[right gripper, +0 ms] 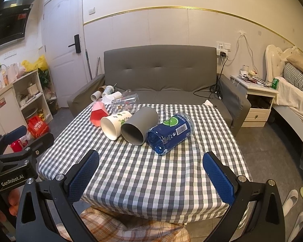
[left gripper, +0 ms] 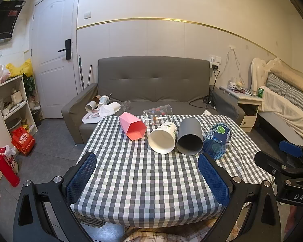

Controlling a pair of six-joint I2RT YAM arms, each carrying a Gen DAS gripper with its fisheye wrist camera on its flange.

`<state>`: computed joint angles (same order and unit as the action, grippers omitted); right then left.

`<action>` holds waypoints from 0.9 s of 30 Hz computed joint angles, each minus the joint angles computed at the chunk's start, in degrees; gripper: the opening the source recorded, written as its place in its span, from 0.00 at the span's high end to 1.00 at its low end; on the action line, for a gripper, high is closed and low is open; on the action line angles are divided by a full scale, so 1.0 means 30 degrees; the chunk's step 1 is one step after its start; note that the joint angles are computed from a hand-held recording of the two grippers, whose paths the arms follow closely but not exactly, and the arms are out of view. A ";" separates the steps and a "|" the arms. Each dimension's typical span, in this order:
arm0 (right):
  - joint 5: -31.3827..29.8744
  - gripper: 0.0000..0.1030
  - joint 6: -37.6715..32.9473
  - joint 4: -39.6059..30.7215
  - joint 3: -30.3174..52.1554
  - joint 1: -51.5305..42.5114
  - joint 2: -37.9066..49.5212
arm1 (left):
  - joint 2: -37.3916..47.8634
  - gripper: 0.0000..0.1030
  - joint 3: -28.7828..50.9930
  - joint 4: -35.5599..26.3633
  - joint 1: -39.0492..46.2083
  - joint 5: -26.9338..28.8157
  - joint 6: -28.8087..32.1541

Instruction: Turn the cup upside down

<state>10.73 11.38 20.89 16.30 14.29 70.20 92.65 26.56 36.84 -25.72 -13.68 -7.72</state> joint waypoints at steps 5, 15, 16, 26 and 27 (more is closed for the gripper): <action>0.0029 0.00 0.0027 -0.0149 0.0063 0.0059 0.0015 | 0.0015 0.00 0.0020 -0.0043 -0.0021 -0.0011 -0.0017; -0.0101 0.00 0.0060 0.0365 -0.0024 -0.0005 0.0497 | 0.0061 0.00 0.0022 0.0002 -0.0028 -0.0026 -0.0014; -0.0089 0.00 0.0044 0.0377 -0.0030 0.0002 0.0502 | 0.0069 0.00 0.0004 0.0018 -0.0025 -0.0026 -0.0025; -0.0154 0.00 0.0064 0.0421 -0.0042 -0.0021 0.0516 | 0.0048 0.00 0.0064 -0.0097 -0.0016 -0.0001 -0.0035; -0.0181 0.00 0.0066 0.0508 -0.0091 -0.0027 0.0540 | 0.0048 0.00 0.0064 -0.0097 -0.0016 -0.0001 -0.0035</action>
